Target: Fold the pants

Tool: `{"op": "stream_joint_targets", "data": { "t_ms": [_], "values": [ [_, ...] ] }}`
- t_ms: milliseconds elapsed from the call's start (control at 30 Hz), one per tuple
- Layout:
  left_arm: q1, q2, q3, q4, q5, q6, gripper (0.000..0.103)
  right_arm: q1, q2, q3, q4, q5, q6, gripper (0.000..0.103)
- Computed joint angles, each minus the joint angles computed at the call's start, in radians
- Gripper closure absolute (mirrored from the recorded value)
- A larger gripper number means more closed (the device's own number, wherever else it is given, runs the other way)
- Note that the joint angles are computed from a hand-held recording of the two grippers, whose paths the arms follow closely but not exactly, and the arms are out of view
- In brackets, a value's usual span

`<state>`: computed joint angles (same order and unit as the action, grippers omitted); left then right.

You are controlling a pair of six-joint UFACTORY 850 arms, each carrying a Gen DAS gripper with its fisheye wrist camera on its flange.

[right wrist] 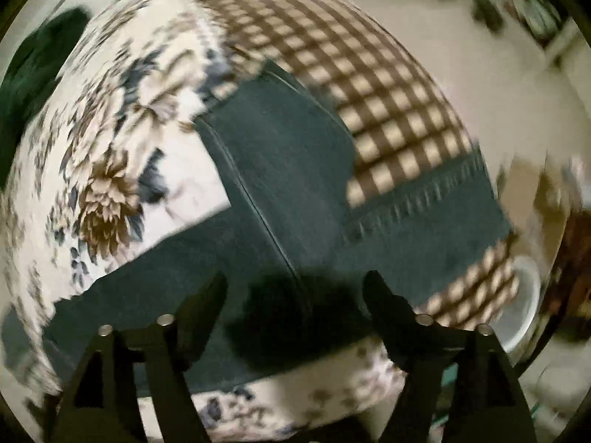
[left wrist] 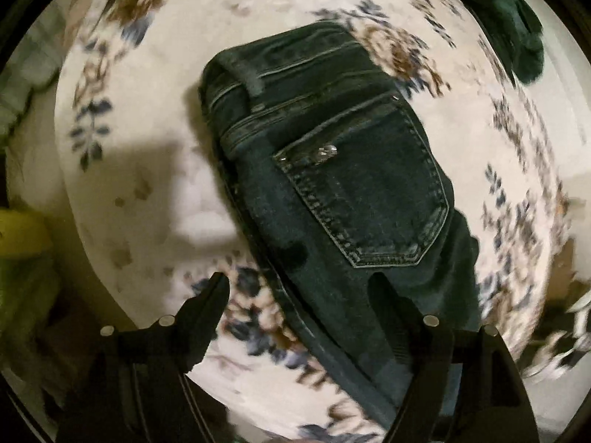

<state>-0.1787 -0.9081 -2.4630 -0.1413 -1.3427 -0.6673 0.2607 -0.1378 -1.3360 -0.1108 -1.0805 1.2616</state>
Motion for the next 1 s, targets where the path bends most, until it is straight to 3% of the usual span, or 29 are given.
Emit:
{"op": "stream_joint_targets", "data": {
  "t_ms": [67, 233, 300, 333, 367, 400, 500, 567, 667, 767, 800, 867, 1000],
  "values": [
    [-0.012, 0.024, 0.043, 0.051, 0.020, 0.049, 0.027, -0.006, -0.083, -0.084, -0.064, -0.034, -0.070, 0.017],
    [-0.045, 0.018, 0.046, 0.121, -0.003, 0.112, 0.027, -0.020, -0.258, -0.221, -0.156, -0.089, -0.256, 0.019],
    [-0.051, 0.026, 0.065, 0.128, -0.007, 0.130, 0.027, -0.013, -0.281, -0.226, -0.172, -0.109, -0.288, 0.053],
    [-0.056, 0.019, 0.055, 0.135, -0.019, 0.142, 0.027, -0.009, -0.276, -0.217, -0.192, -0.125, -0.273, 0.076],
    [-0.059, 0.023, 0.062, 0.139, -0.018, 0.149, 0.027, -0.007, -0.244, -0.181, -0.216, -0.118, -0.216, 0.085],
    [-0.064, 0.022, 0.063, 0.149, -0.023, 0.157, 0.027, -0.009, -0.199, -0.138, -0.240, -0.110, -0.136, 0.088],
    [-0.069, 0.020, 0.065, 0.150, -0.032, 0.164, 0.027, -0.033, -0.038, 0.013, -0.257, -0.130, 0.120, 0.088],
    [-0.072, 0.018, 0.066, 0.142, -0.037, 0.162, 0.027, -0.083, 0.096, 0.152, -0.163, -0.109, 0.272, 0.088],
    [-0.081, 0.010, 0.059, 0.136, -0.046, 0.159, 0.027, -0.150, 0.258, 0.328, -0.020, -0.029, 0.374, 0.081],
    [-0.091, 0.003, 0.046, 0.140, -0.048, 0.157, 0.027, -0.163, 0.372, 0.426, -0.014, 0.092, 0.460, 0.072],
    [-0.095, -0.004, 0.035, 0.143, -0.051, 0.156, 0.027, -0.162, 0.400, 0.449, -0.025, 0.153, 0.488, 0.069],
    [-0.096, 0.010, 0.058, 0.145, -0.043, 0.159, 0.027, -0.182, 0.439, 0.497, -0.005, 0.288, 0.499, 0.052],
    [-0.105, -0.009, 0.028, 0.146, -0.065, 0.149, 0.027, -0.182, 0.384, 0.516, 0.034, 0.406, 0.507, 0.052]
  ]
}}
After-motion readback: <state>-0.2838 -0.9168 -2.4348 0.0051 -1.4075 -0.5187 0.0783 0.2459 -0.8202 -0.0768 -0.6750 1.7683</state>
